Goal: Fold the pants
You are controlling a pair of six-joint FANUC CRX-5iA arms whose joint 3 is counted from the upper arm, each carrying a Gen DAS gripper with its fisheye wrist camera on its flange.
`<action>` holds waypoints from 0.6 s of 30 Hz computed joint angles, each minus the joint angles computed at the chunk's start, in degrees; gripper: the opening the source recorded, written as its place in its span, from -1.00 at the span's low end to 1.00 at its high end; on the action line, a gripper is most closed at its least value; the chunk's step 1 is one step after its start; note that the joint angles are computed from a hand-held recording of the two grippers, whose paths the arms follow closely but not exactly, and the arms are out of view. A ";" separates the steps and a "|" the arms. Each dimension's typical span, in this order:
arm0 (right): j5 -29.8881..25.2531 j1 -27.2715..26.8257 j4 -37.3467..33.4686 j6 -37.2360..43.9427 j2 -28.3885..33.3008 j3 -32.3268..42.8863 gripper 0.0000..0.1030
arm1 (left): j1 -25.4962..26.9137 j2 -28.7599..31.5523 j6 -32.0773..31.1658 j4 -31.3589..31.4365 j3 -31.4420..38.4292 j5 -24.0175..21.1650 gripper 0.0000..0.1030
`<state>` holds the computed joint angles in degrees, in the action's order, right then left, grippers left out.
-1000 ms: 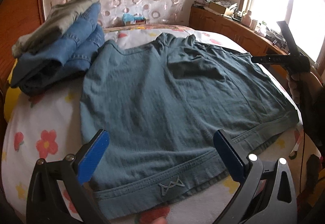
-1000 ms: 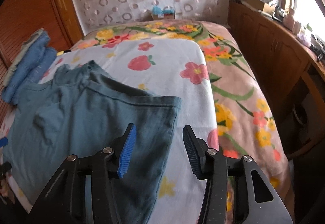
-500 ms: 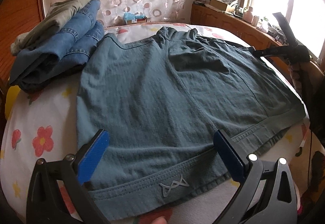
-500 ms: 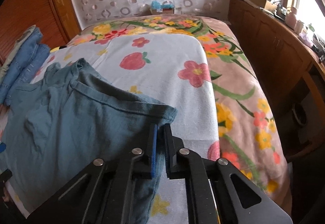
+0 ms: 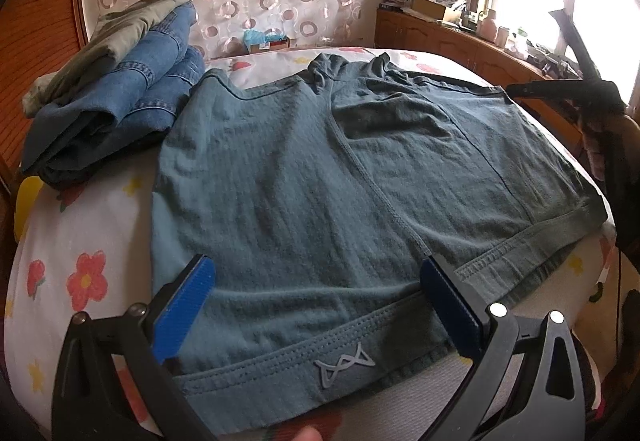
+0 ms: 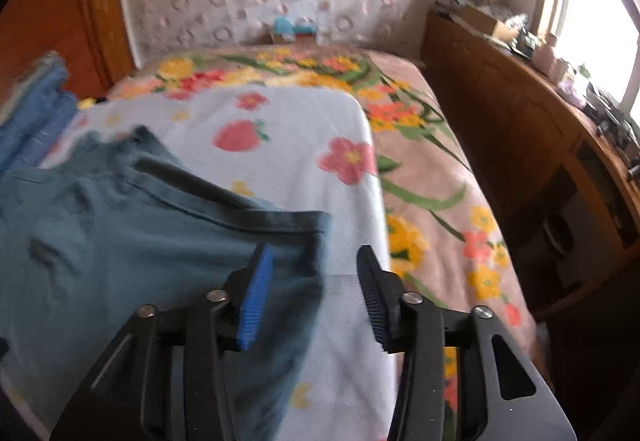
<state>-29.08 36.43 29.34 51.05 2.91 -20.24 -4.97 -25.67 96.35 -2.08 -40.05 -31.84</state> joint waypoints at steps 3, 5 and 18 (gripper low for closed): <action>2.58 2.07 -3.00 2.98 -3.59 -2.85 0.21 | -0.33 0.44 0.68 -0.71 0.50 -0.29 1.00; 3.27 3.83 -6.45 6.59 -5.22 -3.92 0.26 | -0.42 0.59 0.90 -0.90 0.70 -0.45 1.00; 1.22 7.38 -15.59 14.97 -3.54 -2.86 0.29 | 7.47 -7.96 -13.81 14.11 -6.30 -0.97 1.00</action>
<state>-27.86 43.81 13.74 66.02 -0.64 -23.10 2.50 -33.63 82.54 12.03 -46.35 -32.81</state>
